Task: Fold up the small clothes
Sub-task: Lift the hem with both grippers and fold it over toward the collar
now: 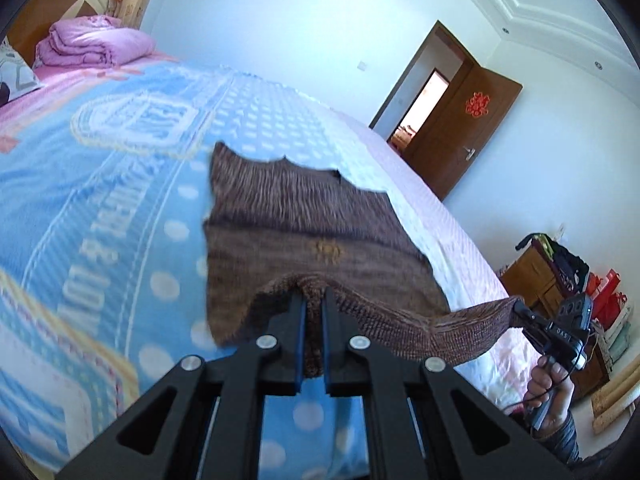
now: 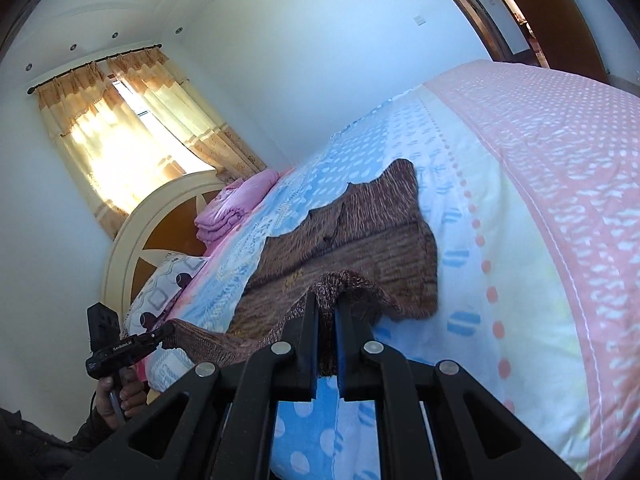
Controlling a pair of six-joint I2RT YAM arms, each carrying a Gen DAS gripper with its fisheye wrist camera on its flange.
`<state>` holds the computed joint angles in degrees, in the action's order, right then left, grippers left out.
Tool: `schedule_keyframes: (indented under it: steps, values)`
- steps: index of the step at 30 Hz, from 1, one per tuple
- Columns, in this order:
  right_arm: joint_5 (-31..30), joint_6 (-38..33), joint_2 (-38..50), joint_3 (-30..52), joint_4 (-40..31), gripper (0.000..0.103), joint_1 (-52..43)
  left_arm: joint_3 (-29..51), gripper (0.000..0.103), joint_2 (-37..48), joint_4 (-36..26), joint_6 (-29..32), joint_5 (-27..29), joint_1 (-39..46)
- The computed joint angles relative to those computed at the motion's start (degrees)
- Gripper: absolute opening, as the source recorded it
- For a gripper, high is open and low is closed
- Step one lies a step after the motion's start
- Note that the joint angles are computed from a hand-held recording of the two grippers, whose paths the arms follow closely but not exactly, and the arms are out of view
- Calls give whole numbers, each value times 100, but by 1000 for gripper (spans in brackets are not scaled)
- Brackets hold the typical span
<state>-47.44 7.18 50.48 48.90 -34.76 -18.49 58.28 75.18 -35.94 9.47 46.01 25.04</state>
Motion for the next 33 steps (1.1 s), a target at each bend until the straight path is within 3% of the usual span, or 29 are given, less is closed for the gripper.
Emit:
schedule_keyframes:
  steps: [7, 15, 24, 33]
  values:
    - [639, 443, 1035, 874, 742, 6, 721, 861, 7, 1011, 683, -742, -298, -295]
    - [1276, 524, 2475, 2293, 952, 6, 1319, 1808, 7, 1904, 1013, -1208, -459, -533]
    - [1814, 545, 3968, 3782, 904, 6, 1696, 2989, 7, 2849, 1061, -1535, -805, -775]
    - [2177, 576, 5099, 4539, 817, 6, 1834, 4087, 7, 3996, 810, -1573, -1286, -1090]
